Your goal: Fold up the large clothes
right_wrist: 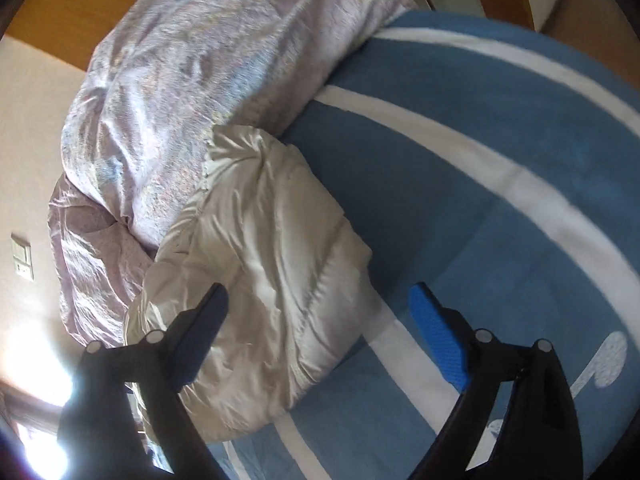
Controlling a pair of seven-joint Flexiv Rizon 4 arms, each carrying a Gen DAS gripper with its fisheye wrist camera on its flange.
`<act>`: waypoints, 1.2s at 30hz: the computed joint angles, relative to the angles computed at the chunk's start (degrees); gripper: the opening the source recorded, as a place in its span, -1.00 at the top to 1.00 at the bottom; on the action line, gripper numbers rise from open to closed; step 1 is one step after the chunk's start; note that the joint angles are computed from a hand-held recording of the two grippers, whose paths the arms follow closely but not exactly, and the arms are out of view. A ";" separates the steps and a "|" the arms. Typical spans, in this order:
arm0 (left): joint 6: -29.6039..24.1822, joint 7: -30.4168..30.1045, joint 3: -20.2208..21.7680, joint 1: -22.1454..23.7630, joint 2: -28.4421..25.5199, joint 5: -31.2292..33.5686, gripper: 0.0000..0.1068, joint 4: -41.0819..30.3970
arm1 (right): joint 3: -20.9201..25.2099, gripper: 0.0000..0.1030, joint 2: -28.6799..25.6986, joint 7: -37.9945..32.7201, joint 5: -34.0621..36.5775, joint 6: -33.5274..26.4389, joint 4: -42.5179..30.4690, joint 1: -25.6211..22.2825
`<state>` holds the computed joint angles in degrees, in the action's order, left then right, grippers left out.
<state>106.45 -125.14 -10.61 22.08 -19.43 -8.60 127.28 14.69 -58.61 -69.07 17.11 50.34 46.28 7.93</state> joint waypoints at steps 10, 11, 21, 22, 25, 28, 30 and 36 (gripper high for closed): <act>1.85 -5.50 -4.25 1.84 -3.24 1.62 -0.90 -0.81 | 3.28 -0.54 -0.30 -0.32 6.44 -2.00 1.32 -1.93; 1.94 -5.97 -3.81 1.29 -3.59 1.40 -0.90 -1.10 | 3.28 -0.53 -0.39 -0.50 6.64 -1.91 1.18 -1.78; 1.73 -7.05 -1.18 -2.31 -7.22 -1.36 -0.70 -4.78 | 2.39 -0.40 -1.09 -1.27 6.12 1.02 0.74 0.05; 2.00 -7.67 -1.79 -1.73 -7.69 -1.40 -0.67 -4.97 | 2.62 -0.39 -1.16 -1.33 6.32 1.53 0.82 -0.02; 3.21 -10.01 -6.50 3.00 -9.51 0.69 -0.51 -5.23 | 3.42 -0.34 -1.51 -2.02 7.01 2.74 0.81 -0.36; 4.60 -11.82 -7.04 3.63 -10.69 2.29 -0.49 -5.82 | 4.02 -0.32 -1.84 -2.85 7.58 4.02 0.69 -0.50; 5.71 -13.13 -7.53 4.07 -11.39 3.26 -0.46 -6.14 | 4.49 -0.31 -2.07 -3.53 8.11 5.19 0.71 -0.58; 7.76 -16.40 -4.67 1.33 -12.25 3.23 -0.40 -7.03 | 5.27 -0.05 -2.65 -4.65 9.02 7.17 0.59 -0.77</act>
<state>114.21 -141.54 -15.28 23.41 -31.68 -5.36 120.25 19.96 -61.26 -73.72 26.13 57.50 46.87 7.17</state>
